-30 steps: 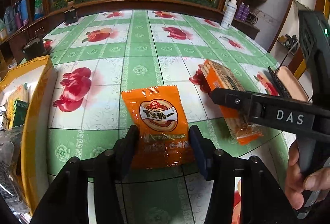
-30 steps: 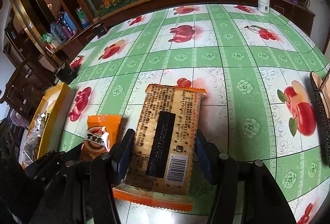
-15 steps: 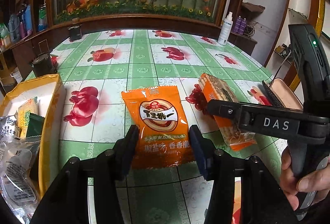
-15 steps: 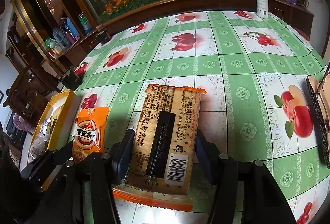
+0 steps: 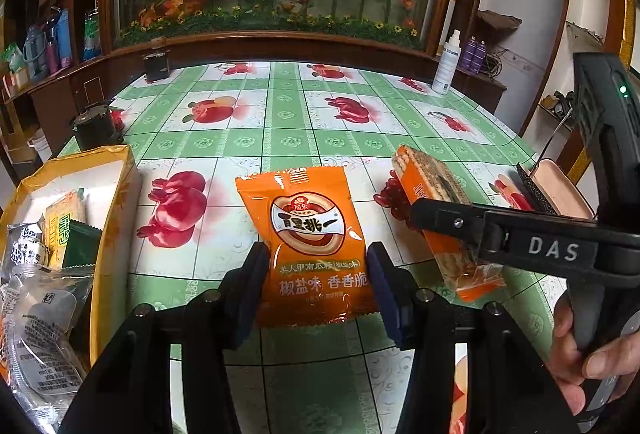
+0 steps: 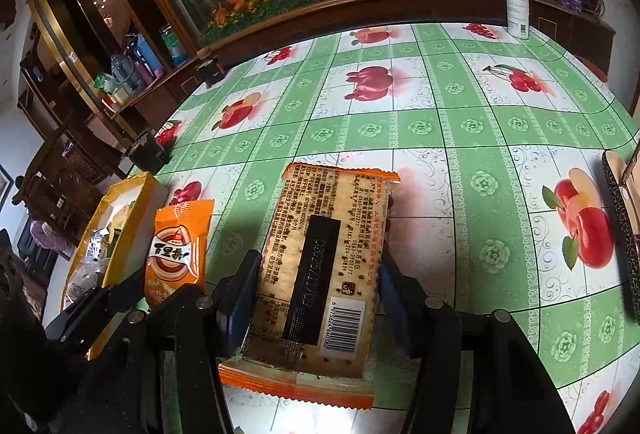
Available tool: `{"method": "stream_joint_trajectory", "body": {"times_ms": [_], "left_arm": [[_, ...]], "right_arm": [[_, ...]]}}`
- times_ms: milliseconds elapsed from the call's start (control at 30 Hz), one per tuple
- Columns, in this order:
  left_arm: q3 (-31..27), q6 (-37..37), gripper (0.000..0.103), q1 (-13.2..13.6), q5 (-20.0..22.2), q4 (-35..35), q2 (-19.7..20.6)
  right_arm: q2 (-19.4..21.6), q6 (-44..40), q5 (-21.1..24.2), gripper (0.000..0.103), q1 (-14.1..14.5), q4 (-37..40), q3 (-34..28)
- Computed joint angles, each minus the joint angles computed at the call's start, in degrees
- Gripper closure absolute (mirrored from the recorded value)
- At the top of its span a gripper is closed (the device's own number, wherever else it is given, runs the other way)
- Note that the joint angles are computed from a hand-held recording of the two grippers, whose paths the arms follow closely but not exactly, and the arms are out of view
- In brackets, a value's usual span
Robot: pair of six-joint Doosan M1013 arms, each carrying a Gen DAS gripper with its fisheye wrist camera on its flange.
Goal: Organize snacks
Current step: 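Carry the orange bag and biscuit packet over the white tray with both tools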
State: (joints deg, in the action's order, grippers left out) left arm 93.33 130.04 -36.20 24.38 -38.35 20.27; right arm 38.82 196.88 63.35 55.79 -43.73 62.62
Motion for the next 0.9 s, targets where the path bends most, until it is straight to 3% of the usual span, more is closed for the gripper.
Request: {"method": "stream_joint_trajectory", "body": {"times_ms": [633, 800, 900], "left_arm": [[0.4, 1.8, 0.053, 0.2, -1.3, -1.9, -0.3], [0.4, 3.6, 0.053, 2.3, 0.9, -7.5, -1.2], [1.4, 5.3, 0.053, 3.4, 0.0, -9.6, -2.6]], "right_arm": [[-0.4, 0.5, -0.6, 0.042, 0.1, -0.8, 0.5], [-0.5, 0.6, -1.3, 0.042, 0.1, -0.7, 0.6], [-0.6, 0.8, -2.8, 0.042, 0.0, -1.1, 1.0]]}}
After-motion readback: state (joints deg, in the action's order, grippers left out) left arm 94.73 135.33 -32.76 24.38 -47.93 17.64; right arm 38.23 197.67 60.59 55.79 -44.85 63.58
